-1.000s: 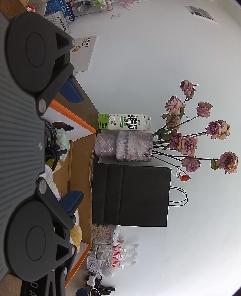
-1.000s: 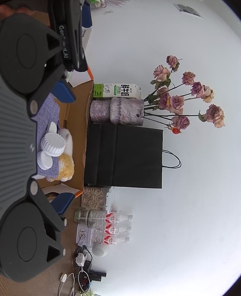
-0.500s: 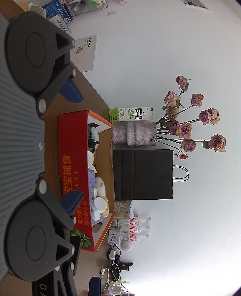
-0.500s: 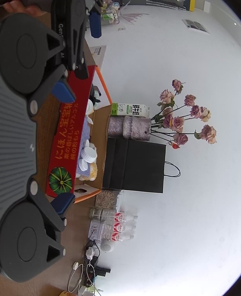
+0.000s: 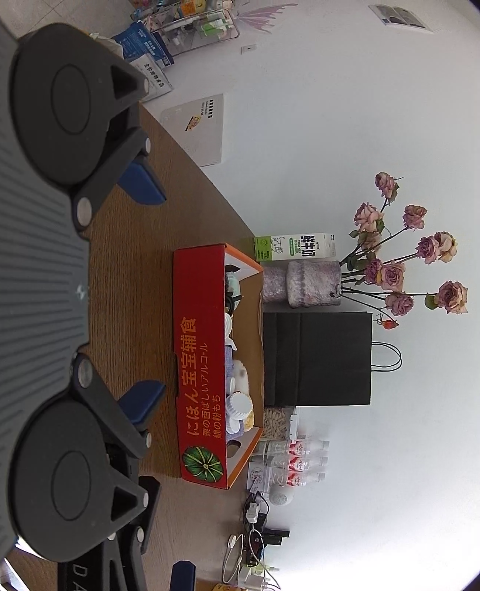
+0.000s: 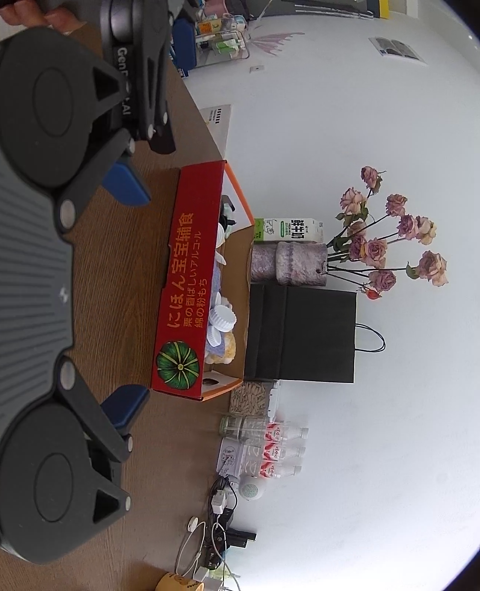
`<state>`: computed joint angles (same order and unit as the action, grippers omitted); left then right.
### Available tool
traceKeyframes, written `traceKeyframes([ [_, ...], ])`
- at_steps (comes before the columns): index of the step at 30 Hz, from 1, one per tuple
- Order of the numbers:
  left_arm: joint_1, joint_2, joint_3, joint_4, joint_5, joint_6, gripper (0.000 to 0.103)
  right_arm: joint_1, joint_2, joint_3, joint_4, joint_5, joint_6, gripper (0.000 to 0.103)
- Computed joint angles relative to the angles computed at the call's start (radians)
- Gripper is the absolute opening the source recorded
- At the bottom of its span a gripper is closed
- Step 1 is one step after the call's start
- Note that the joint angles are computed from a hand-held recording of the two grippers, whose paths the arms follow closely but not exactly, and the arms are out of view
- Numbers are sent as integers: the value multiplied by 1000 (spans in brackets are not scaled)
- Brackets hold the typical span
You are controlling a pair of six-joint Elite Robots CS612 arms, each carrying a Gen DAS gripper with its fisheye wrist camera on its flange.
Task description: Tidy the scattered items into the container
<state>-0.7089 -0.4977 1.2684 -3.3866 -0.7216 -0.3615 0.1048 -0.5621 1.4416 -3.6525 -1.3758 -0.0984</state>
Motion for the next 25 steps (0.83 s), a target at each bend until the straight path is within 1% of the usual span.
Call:
traceKeyframes([
  [4,-2,-1,2,-7,11,2,103,2,-2,0,-4,-9,-4,103],
  [9,1,-3,0,25,7,-21,103,5,-2,-6,21,-16,-4,103],
  [20,4,-4,3,34,-3,-32,103,6,1,-11,37,-19,0,103],
  [22,5,-3,4,26,-10,-31,103,5,0,-11,40,-17,3,103],
  [25,2,1,1,10,5,-16,103,4,1,-10,36,-13,5,103],
])
